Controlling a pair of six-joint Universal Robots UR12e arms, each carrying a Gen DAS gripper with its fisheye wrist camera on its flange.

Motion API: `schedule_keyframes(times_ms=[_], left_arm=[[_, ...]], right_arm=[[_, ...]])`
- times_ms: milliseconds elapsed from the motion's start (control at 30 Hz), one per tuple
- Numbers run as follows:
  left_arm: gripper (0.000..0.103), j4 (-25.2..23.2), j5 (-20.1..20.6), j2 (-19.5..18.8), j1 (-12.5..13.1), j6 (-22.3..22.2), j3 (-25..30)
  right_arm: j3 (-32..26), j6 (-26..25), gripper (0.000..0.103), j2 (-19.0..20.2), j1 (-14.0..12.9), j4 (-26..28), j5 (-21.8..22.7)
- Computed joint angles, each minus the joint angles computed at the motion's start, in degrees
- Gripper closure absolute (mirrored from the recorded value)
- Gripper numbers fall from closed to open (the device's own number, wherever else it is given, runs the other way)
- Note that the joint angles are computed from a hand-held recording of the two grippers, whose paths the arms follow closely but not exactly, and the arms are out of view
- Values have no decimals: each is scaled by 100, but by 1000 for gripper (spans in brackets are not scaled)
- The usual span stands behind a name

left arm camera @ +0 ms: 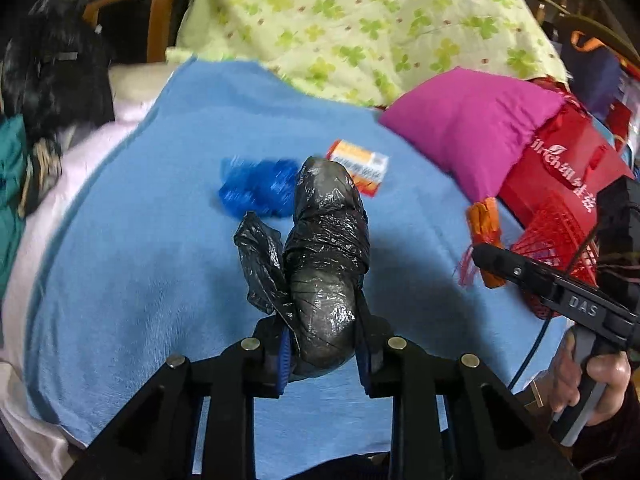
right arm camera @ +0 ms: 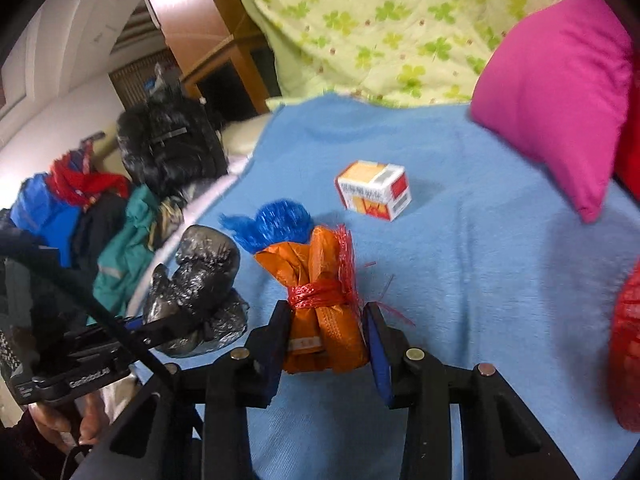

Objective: Collect trash
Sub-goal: 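Grasp the black plastic bag with the left tool while the right tool grasps the orange mesh bag, then carry the black bag and orange mesh bag over the red wastebasket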

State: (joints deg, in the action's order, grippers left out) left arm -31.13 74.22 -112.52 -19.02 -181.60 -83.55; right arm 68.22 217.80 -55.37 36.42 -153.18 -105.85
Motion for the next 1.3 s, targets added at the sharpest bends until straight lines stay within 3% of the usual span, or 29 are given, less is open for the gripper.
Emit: schedule_keyframes(times_ms=[267,600,867,1300], left_arm=[[75,396,648,206,-344,296,33],[75,744,1087,288,-709,551,119],[74,853,1301,290,-914,740,184],[74,759,1376,181,-1111,994,335]], right_arm=[[498,-227,64,-492,270,-531,-782],[952,-312,64,-880,517,-916,-1562],[1156,-353,64,-1006,615,-1182,-1971],[1523,-208,64,-1223,660,-1512,-2265]])
